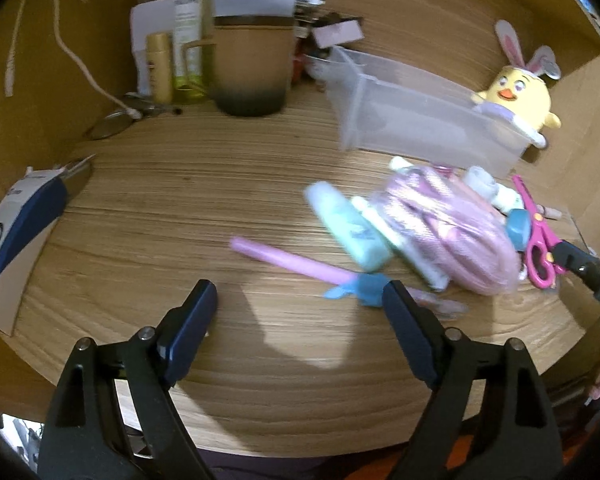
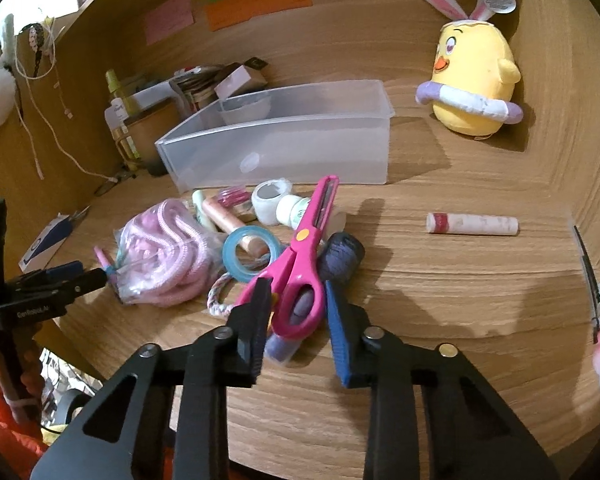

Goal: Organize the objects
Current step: 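Grasp the pink toothbrush with the left tool while the right tool grasps the dark marker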

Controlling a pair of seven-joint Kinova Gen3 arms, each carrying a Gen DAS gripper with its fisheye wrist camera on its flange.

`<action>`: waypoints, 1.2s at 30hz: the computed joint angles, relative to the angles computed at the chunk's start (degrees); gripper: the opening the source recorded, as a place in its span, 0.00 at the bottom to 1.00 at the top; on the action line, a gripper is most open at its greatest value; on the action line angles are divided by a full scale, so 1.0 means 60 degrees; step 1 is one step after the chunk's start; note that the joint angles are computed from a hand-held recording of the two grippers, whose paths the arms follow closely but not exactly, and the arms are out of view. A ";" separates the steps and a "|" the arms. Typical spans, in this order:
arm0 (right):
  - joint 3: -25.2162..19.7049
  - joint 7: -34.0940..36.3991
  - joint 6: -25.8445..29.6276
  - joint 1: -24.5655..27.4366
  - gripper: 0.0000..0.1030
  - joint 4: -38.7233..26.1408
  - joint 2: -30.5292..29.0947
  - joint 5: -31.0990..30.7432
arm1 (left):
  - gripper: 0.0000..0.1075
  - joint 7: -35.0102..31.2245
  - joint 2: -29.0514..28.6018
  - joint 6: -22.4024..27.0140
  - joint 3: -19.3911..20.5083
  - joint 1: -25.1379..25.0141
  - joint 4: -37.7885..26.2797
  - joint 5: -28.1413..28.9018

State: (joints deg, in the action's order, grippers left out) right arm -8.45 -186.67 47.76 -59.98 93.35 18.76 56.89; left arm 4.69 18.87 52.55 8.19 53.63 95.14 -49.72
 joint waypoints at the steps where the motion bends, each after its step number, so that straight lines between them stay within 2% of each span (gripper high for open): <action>1: 0.0003 -0.0002 -0.0024 0.0015 0.19 -0.0003 -0.0005 -0.0002 | 0.78 0.0021 -0.0011 0.0071 -0.0022 -0.0001 0.0017 0.0003; 3: -0.0001 0.0003 -0.0101 0.0012 0.18 -0.0008 -0.0012 0.0052 | 0.78 0.0103 -0.0105 0.0043 -0.0053 -0.0089 0.0137 0.0024; 8: -0.0082 0.0679 -0.0304 0.0069 0.16 -0.0306 0.0118 -0.0123 | 0.78 0.0132 -0.0615 -0.1333 0.0154 -0.0729 0.0654 0.0330; 11: -0.0035 0.1159 -0.0223 0.0034 0.18 -0.0543 0.0241 -0.0478 | 0.80 -0.0156 -0.0541 -0.1608 0.0172 -0.0765 0.0493 0.0566; 14: 0.0082 0.1216 -0.0232 0.0000 0.19 -0.0520 0.0169 -0.0727 | 0.86 -0.0365 -0.0285 -0.1545 0.0128 -0.0602 0.0111 0.0681; 17: 0.0223 0.0630 -0.0096 -0.0184 0.25 -0.0269 -0.0029 -0.0440 | 0.86 -0.0635 0.0127 -0.1089 0.0006 -0.0313 -0.0499 0.0721; 22: 0.0169 -0.0222 0.1503 -0.0506 0.49 -0.0448 0.0106 0.0038 | 0.86 -0.0693 0.0658 -0.0184 -0.0349 0.0238 -0.1218 0.0582; 25: 0.0050 -0.0206 0.1596 -0.0225 0.50 -0.0529 0.0206 -0.0243 | 0.75 -0.0658 0.0741 0.0238 -0.0468 0.0470 -0.1300 0.0459; 27: 0.0027 -0.0127 0.1464 -0.0081 0.50 -0.0545 0.0276 -0.0393 | 0.61 -0.0670 0.0649 0.0357 -0.0463 0.0497 -0.1187 0.0428; 32: 0.0116 -0.0207 0.1187 0.0022 0.50 -0.0403 0.0326 -0.0520 | 0.43 -0.0743 0.0340 0.0500 -0.0307 0.0330 -0.0838 0.0500; 36: 0.0148 -0.0215 0.1177 0.0040 0.36 -0.0402 0.0386 -0.0567 | 0.41 -0.0534 0.0254 0.0772 -0.0236 0.0301 -0.0687 0.0388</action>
State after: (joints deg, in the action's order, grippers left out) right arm -7.56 -187.96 54.82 -59.73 90.94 21.08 53.49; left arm 1.49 20.39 57.18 6.78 55.44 91.02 -47.39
